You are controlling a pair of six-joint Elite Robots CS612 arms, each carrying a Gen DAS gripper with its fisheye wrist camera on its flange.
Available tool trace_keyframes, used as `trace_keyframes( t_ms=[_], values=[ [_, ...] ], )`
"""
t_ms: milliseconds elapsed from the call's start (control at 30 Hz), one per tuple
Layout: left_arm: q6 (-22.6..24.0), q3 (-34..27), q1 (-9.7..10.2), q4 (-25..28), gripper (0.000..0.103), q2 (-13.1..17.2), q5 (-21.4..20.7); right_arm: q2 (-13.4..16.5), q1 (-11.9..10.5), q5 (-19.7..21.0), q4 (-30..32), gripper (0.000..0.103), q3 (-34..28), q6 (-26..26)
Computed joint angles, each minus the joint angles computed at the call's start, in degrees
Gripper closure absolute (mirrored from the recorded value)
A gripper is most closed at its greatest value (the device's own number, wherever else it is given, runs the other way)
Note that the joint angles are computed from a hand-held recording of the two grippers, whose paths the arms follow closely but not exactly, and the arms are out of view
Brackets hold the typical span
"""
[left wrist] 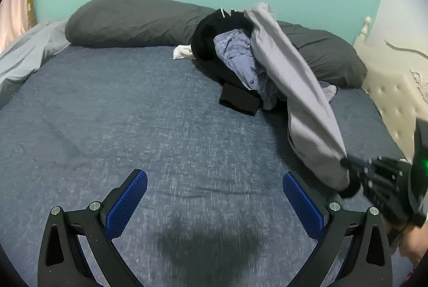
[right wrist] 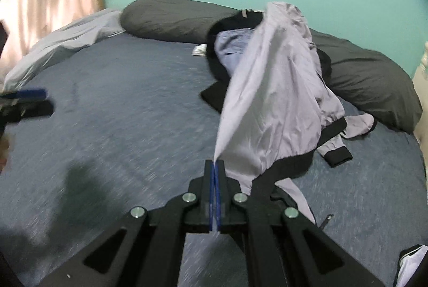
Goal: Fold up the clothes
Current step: 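Pull the jacket out of the pile with the right gripper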
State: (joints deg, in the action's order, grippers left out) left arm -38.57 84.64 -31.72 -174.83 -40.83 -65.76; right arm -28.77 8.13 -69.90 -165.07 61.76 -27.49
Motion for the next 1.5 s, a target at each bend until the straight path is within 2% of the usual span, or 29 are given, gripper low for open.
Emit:
trace_keyframes(
  t_ms=[300, 467, 600, 700, 800, 867, 1067, 1300, 1433, 1500],
  values=[
    [-1.4, 6.9, -2.24, -2.0, 0.000, -4.6, 2.3, -9.3, -1.5, 1.7, -5.4, 0.102, 18.0, -2.3],
    [-3.2, 10.7, -3.36, -3.7, 0.000, -6.4, 3.4, -13.5, -2.6, 3.0, -8.5, 0.102, 25.5, -3.2],
    [-4.8, 12.9, -4.12, -4.5, 0.000, -6.8, 3.4, -15.7, -3.5, 3.9, -8.9, 0.102, 29.6, -4.3],
    [-5.6, 14.0, -4.60, -5.3, 0.000, -6.7, 3.1, -15.9, -4.4, 3.0, -9.1, 0.102, 31.0, -2.1],
    [-6.1, 14.5, -5.13, -6.0, 0.000, -6.2, 3.9, -15.5, -5.0, 0.6, -9.0, 0.102, 31.3, 0.6],
    [-7.0, 14.8, -5.22, -6.9, 0.000, -5.7, 3.1, -15.2, -5.2, -0.9, -8.5, 0.102, 31.2, 1.4],
    [-8.2, 14.9, -5.38, -8.4, 0.000, -3.9, 1.9, -13.6, -5.0, -5.7, -8.6, 0.102, 30.1, 3.9],
    [-9.4, 15.0, -4.73, -10.5, 0.000, -1.8, 0.9, -11.1, -4.5, -10.7, -5.6, 0.101, 26.2, 6.9],
    [-9.5, 15.0, -4.11, -10.6, 0.000, -0.7, 0.2, -10.1, -4.6, -11.6, -3.7, 0.101, 24.3, 10.5],
    [-9.6, 15.0, -3.92, -10.7, 0.000, -0.3, -0.3, -10.1, -5.2, -9.1, -3.4, 0.101, 23.9, 14.0]
  ],
)
